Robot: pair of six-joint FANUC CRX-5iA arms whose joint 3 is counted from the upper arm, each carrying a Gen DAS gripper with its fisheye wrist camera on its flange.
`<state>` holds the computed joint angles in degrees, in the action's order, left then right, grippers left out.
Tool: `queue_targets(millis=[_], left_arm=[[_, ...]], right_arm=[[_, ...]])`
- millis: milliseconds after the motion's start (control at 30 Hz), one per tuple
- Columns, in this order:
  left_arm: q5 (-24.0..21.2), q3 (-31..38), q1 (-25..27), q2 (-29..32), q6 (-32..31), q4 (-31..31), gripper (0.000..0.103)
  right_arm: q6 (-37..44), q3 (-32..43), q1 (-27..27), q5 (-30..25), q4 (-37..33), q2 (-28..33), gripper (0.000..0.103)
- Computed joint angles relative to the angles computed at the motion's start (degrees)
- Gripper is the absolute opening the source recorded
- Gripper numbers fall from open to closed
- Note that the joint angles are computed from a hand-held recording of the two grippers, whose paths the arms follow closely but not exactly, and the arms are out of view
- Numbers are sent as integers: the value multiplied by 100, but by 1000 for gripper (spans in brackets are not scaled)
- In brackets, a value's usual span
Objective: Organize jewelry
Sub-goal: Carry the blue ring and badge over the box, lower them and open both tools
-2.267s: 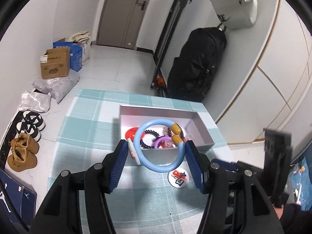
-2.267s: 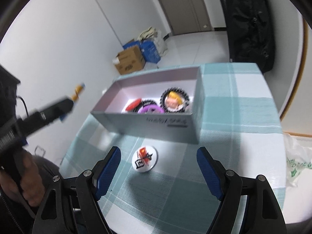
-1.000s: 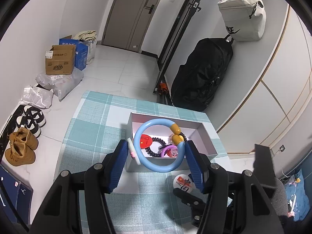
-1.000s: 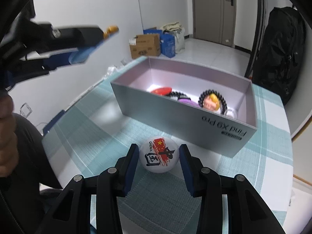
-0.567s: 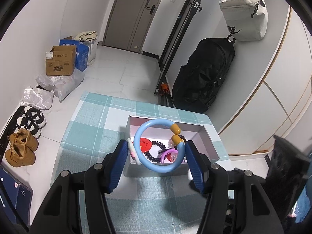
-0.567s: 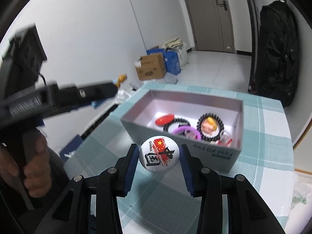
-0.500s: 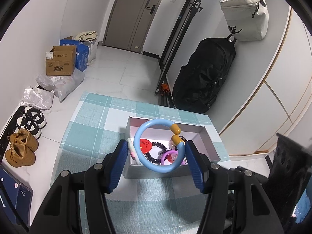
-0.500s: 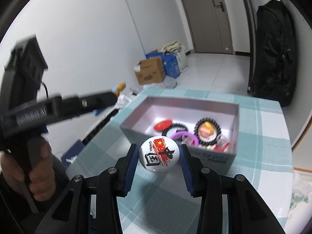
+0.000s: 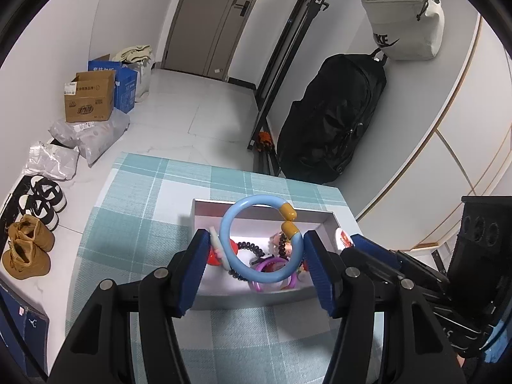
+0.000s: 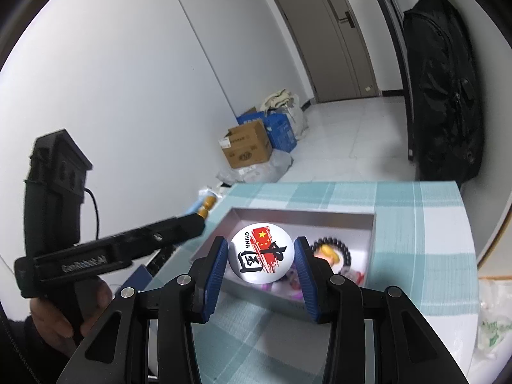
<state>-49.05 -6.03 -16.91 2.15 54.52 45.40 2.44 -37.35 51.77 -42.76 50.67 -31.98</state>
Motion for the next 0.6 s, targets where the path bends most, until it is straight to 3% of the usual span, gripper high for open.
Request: queue_targets(millis=[600], left_arm=[[-265, 572, -182, 501, 373, -357, 55]], right_arm=[[141, 51, -707, 480, -431, 83, 41]])
